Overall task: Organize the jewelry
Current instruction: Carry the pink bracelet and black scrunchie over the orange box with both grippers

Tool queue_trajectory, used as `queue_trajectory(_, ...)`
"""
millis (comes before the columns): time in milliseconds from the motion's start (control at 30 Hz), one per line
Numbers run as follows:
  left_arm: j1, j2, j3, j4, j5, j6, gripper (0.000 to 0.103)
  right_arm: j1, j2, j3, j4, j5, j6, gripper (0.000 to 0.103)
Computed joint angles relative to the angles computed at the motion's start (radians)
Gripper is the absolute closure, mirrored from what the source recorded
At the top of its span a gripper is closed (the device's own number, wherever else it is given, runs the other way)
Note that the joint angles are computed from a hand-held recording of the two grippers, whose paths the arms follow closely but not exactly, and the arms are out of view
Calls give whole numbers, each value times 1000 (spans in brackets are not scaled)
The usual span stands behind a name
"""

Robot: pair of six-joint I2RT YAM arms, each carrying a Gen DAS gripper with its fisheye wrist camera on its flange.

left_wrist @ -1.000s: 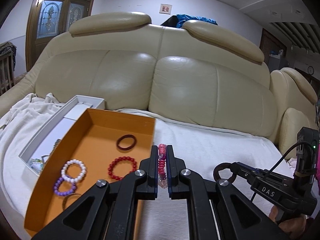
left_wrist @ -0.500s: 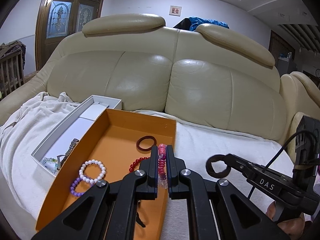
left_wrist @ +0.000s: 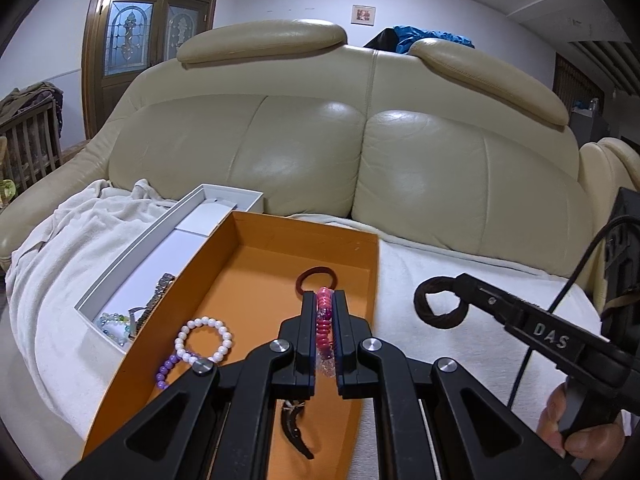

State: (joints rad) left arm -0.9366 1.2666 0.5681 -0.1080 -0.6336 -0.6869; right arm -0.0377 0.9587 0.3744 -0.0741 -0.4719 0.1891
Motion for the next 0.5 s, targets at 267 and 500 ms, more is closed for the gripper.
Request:
queue_trajectory(267,-16,-3,7,-66,-70,-53,96,35,-52,-5,-30,-3,-2,90)
queue_trajectory(500,-44,-28,-2,-151,-139,-120,96,57,-135,-27,-81,-6,-34,90)
